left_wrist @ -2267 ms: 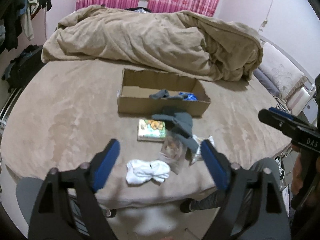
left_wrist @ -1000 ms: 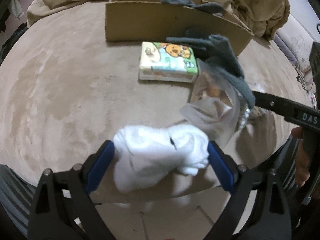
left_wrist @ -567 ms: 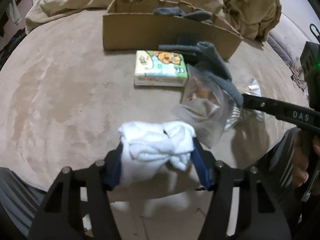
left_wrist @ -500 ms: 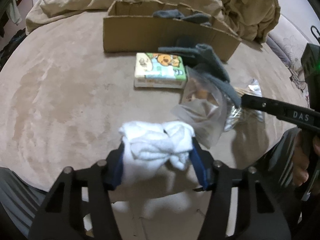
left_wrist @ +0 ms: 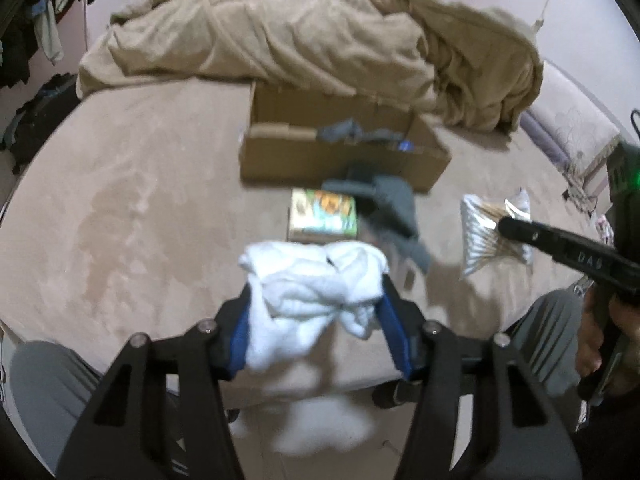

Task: Organize objects
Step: 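Lower the socks into the box with the left tool while the right tool releases the swab bag there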

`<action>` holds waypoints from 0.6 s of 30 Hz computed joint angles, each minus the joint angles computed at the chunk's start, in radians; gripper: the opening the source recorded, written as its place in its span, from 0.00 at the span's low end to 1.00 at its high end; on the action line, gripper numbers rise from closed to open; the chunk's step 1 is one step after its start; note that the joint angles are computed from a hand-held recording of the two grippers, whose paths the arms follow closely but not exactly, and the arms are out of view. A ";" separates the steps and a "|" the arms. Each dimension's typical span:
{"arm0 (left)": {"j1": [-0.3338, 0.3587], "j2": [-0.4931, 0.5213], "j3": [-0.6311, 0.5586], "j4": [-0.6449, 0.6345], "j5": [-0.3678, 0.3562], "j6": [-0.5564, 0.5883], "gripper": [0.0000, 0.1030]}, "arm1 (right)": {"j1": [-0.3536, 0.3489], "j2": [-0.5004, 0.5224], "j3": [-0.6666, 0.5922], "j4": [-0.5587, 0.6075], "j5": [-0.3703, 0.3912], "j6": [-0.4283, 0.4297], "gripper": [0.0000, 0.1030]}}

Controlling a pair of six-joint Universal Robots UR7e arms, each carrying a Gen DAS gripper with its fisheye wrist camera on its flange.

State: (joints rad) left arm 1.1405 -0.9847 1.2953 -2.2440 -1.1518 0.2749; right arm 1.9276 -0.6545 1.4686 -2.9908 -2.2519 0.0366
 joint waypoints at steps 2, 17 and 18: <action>-0.009 -0.004 -0.018 -0.002 -0.012 0.003 0.55 | 0.016 -0.007 -0.006 -0.009 -0.006 -0.014 0.33; -0.060 -0.010 -0.145 0.012 -0.026 0.013 0.55 | 0.116 0.009 -0.143 -0.042 -0.040 -0.139 0.33; -0.061 -0.004 -0.156 0.008 -0.025 0.018 0.55 | 0.116 0.015 -0.156 -0.042 -0.037 -0.149 0.33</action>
